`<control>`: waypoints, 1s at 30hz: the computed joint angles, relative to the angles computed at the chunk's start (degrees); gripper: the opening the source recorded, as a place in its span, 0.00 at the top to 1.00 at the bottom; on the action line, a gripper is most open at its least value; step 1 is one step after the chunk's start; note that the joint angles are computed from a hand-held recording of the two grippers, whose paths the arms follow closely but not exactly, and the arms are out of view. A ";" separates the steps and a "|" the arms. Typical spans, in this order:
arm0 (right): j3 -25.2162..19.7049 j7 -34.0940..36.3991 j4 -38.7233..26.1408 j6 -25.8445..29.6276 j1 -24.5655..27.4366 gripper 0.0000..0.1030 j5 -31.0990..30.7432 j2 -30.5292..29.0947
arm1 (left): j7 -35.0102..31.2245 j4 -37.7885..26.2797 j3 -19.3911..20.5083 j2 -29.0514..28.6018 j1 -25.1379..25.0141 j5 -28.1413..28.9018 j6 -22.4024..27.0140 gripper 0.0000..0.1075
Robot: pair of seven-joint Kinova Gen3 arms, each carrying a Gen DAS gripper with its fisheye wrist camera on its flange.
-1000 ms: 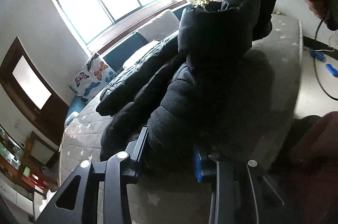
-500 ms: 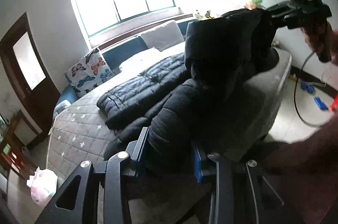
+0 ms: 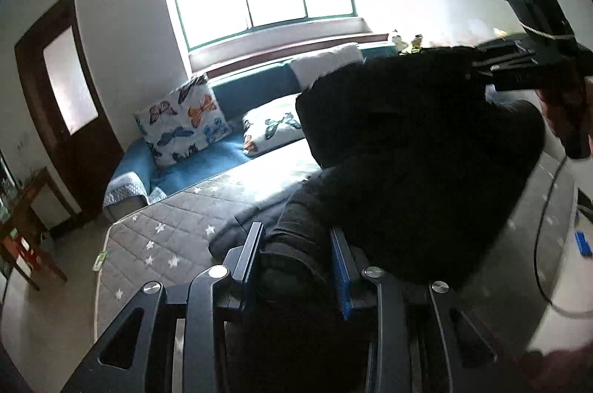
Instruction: Fold large clothes
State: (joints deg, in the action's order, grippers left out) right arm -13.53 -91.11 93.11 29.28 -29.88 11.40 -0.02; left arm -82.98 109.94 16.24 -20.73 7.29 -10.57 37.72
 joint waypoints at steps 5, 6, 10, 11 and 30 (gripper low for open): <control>2.52 0.74 -11.92 3.33 -0.03 0.84 -1.61 10.67 | -4.47 -10.10 4.25 13.27 -11.03 4.29 -0.52 0.67; 2.80 0.92 -14.26 4.47 0.12 0.84 -2.01 12.53 | -3.92 -12.24 5.08 15.93 -12.22 3.57 -0.13 0.67; 5.92 0.38 -23.29 8.00 -0.76 0.84 -4.41 20.63 | -4.42 -22.26 -1.22 26.54 -7.57 3.84 4.06 0.67; 5.90 0.06 -24.97 9.70 -0.48 0.84 -4.79 22.04 | -4.54 -24.74 -3.83 29.20 -5.46 4.50 5.66 0.67; 5.87 -1.87 -38.53 21.12 6.31 0.66 -17.70 35.70 | 3.23 -23.91 -17.30 42.56 6.23 -2.91 3.39 0.37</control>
State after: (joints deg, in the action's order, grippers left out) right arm -7.66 -92.99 54.58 50.40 -23.57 -6.30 35.68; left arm -79.75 86.03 -1.06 21.83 13.52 -13.49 41.11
